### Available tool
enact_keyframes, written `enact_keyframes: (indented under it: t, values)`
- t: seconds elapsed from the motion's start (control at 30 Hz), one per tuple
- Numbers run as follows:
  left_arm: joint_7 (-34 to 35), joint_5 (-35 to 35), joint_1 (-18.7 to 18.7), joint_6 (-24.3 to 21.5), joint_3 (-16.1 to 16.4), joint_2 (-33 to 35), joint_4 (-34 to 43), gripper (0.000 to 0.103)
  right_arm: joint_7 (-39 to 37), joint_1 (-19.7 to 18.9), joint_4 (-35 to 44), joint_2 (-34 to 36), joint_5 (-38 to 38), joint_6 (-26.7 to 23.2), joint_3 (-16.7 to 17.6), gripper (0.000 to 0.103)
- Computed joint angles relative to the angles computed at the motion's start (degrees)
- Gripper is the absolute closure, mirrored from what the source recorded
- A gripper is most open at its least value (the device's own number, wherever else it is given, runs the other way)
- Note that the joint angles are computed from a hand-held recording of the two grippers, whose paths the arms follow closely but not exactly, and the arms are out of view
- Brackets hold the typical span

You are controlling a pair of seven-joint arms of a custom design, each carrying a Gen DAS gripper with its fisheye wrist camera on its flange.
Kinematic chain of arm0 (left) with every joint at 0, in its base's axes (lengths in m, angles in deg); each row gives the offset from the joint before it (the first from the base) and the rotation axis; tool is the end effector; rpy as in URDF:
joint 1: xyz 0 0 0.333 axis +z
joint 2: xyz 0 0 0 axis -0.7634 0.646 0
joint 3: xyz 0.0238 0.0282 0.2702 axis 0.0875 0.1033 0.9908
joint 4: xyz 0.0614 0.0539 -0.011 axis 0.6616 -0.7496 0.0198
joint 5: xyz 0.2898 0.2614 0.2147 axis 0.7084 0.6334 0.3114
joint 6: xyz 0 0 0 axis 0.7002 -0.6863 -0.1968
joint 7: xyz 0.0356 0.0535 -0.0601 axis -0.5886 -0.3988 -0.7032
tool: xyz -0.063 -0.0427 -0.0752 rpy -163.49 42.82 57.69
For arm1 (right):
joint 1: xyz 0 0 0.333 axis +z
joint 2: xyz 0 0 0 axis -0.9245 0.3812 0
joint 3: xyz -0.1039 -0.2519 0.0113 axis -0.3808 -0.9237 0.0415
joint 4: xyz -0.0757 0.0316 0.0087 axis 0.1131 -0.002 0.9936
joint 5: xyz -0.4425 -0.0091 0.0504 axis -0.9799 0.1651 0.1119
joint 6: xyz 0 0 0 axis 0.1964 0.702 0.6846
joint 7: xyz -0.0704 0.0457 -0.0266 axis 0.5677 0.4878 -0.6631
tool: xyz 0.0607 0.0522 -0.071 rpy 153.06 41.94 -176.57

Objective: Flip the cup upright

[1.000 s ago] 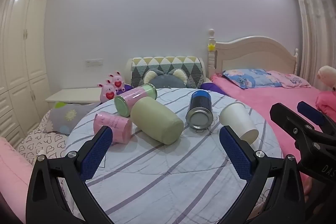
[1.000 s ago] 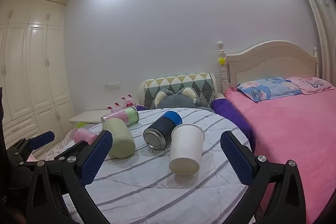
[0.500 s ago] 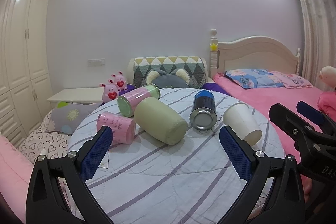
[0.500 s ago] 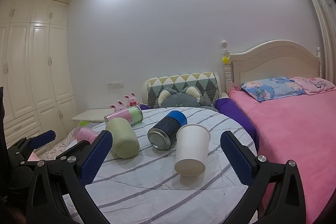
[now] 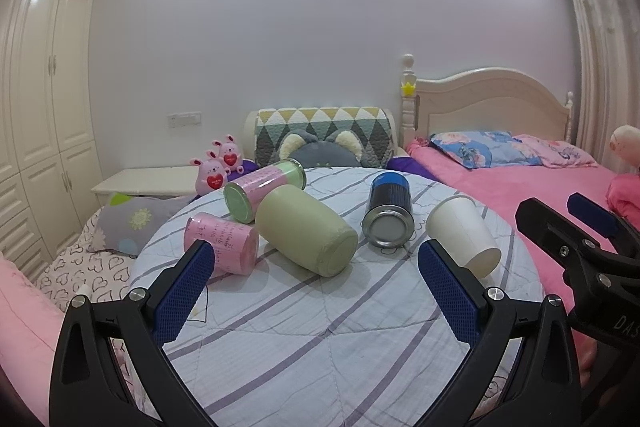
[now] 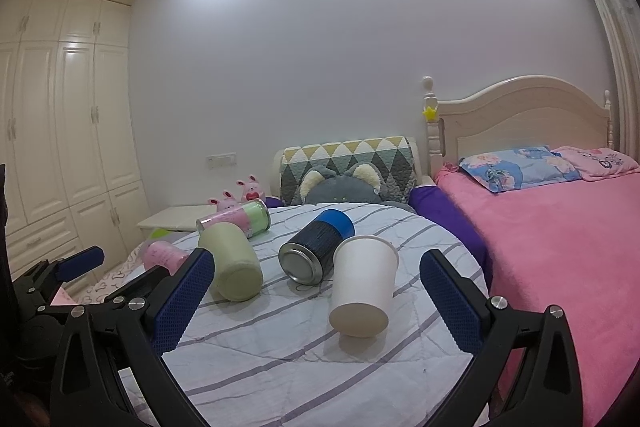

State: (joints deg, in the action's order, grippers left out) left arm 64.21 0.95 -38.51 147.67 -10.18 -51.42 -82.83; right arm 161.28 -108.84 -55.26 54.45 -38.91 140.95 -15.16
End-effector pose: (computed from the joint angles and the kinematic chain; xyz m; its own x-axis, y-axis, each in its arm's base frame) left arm 0.4487 -0.0968 0.5912 0.0518 -0.9985 -0.0190 -0.3255 0.0011 -0.9455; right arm 0.4757 0.3148 0.5200 0.2609 -0.9584 -0.1155 -0.1788 0.0696 -0.9814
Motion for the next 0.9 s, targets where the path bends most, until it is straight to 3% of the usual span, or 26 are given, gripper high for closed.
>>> enact_keyframes:
  t: [0.53, 0.8, 0.9]
  values:
    - [-0.23, 0.56, 0.59, -0.39, 0.06, 0.61, 0.62, 0.0, -0.3, -0.09, 1.29, 0.9, -2.15, -2.15, -0.43, 0.0]
    - [1.45, 0.57, -0.35, -2.28, 2.11, 2.85, 2.04, 0.0, 0.34, -0.36, 4.47, 4.31, -7.1, -6.44, -0.79, 0.0]
    - [3.3, -0.06, -2.03, -3.51, 4.48, 4.61, 3.26, 0.0, 1.26, -0.44, 6.69, 7.23, -9.81, -9.12, -0.94, 0.0]
